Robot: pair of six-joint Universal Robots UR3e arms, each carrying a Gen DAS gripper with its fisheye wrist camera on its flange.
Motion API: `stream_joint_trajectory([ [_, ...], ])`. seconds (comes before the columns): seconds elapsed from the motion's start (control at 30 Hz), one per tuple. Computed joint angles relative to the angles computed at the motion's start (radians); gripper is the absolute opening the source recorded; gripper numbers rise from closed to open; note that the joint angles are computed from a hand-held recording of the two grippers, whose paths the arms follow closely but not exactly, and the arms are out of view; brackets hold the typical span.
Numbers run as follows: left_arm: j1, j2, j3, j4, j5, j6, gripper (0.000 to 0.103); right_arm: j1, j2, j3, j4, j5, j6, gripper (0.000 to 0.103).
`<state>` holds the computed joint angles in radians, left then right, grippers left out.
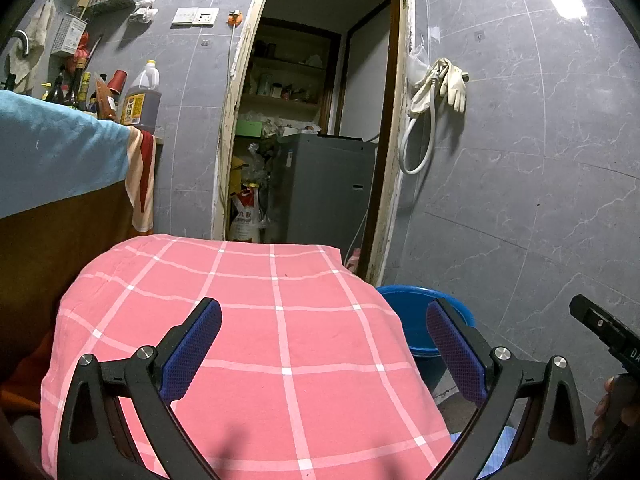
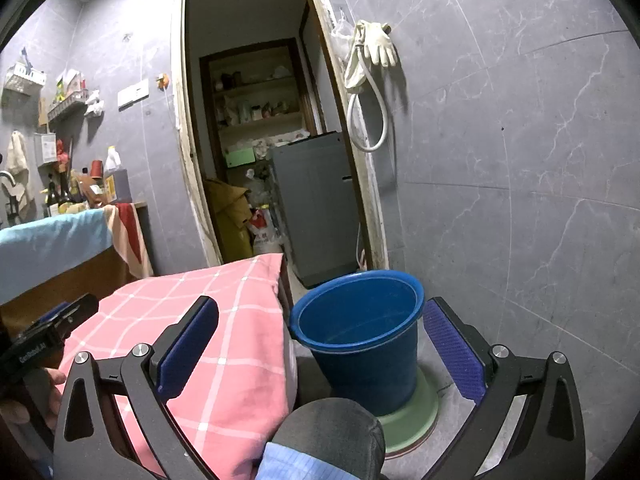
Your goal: Collect trash
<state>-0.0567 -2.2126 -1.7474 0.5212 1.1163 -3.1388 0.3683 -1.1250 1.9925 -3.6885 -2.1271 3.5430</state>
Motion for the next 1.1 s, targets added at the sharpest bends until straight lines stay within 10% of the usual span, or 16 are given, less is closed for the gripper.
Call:
stream_joint_trajectory([
  [1.1,-0.011,-0.019,0.015,-0.02,0.067,0.027,0.101,0.013,0.006,-0.045,0.046,-0.001,-0.006,0.103],
])
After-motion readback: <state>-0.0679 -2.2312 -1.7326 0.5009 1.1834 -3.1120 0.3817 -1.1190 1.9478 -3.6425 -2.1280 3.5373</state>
